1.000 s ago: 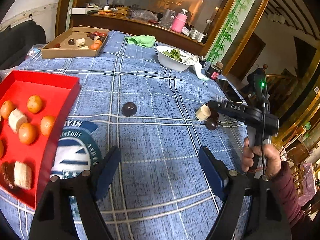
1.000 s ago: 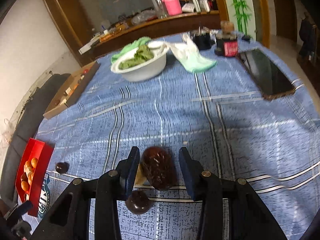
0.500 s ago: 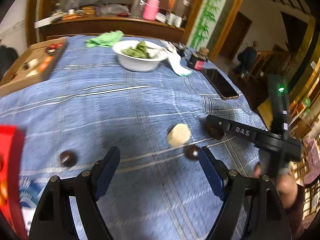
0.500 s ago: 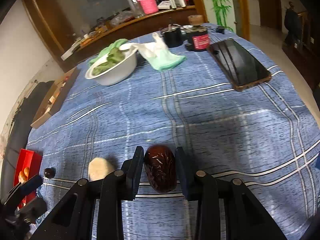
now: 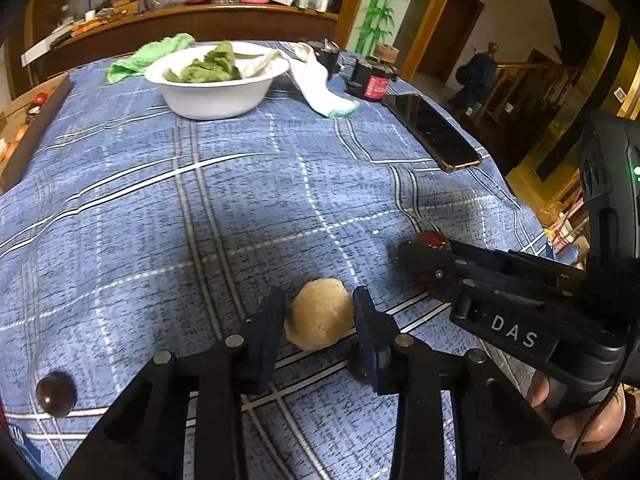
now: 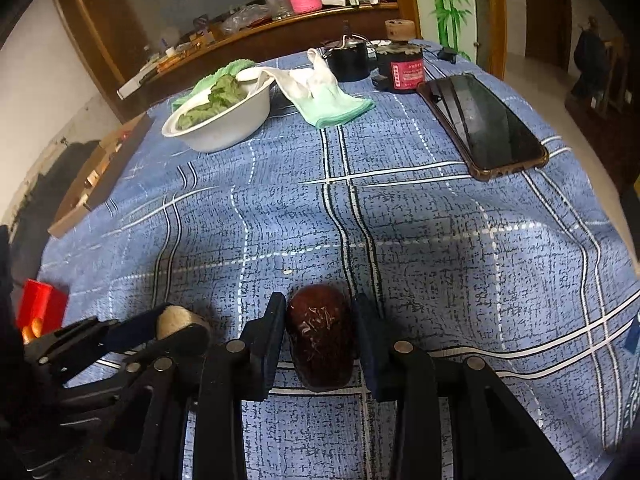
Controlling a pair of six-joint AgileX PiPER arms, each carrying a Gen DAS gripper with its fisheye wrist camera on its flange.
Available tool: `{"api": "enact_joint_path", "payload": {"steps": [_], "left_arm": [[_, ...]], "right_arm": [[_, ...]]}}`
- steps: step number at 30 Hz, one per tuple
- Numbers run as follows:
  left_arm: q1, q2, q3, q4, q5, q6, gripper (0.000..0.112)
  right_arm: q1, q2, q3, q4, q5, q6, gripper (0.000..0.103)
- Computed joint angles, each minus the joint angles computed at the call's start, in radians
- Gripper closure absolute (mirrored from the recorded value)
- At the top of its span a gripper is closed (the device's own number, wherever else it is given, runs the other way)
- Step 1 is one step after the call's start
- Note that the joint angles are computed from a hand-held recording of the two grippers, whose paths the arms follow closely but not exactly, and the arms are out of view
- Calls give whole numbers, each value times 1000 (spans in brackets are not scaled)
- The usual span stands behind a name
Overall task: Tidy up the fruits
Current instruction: 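Carry the yam piece and date into the red tray and open both tools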
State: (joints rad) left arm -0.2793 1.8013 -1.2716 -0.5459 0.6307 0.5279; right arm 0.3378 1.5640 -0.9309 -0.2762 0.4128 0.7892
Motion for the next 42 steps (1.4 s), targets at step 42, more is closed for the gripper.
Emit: {"api": "enact_joint_path", "payload": {"steps": [42], "left_arm": [[1228, -480, 386, -459, 397, 693, 79]], "right_arm": [[719, 47, -182, -622, 120, 709, 67]]}}
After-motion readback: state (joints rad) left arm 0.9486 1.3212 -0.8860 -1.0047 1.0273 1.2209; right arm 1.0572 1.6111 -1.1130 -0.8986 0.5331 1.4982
